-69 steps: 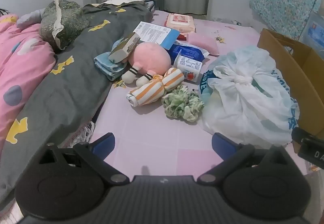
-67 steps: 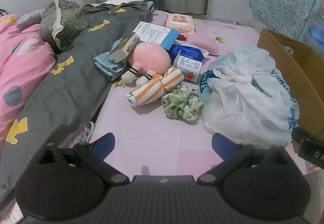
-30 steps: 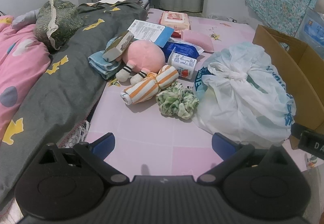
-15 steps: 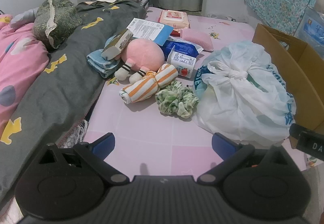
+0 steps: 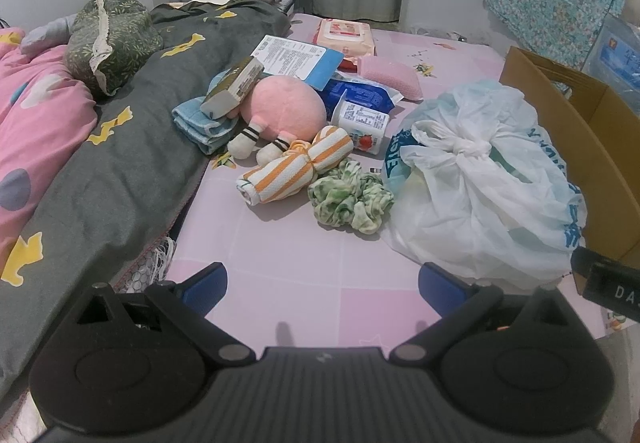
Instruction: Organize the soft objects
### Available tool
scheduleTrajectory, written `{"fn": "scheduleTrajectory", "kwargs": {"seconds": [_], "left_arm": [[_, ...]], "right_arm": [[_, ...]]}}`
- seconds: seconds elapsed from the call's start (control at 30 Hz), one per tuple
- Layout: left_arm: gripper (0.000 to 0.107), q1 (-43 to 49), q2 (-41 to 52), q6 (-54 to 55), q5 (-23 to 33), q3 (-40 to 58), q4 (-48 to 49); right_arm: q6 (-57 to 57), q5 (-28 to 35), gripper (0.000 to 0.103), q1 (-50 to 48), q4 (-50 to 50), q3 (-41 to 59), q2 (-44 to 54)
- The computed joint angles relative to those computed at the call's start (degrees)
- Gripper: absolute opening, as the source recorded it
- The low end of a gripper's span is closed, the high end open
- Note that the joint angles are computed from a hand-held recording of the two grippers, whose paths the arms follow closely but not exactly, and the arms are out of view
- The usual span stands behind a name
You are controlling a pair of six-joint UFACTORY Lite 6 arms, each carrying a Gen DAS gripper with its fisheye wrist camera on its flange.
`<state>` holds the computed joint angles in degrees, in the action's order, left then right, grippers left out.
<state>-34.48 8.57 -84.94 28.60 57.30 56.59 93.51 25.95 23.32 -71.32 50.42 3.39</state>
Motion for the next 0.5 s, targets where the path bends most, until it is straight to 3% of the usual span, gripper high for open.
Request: {"fn": "scheduleTrajectory", "kwargs": {"seconds": [0.5], "left_arm": [[0.102,0.1,0.0,0.6,0.1,0.2,-0.6]], "right_arm": [[0.3,-0.2,0.102,-0.2,-0.3,0.1,0.2]]}}
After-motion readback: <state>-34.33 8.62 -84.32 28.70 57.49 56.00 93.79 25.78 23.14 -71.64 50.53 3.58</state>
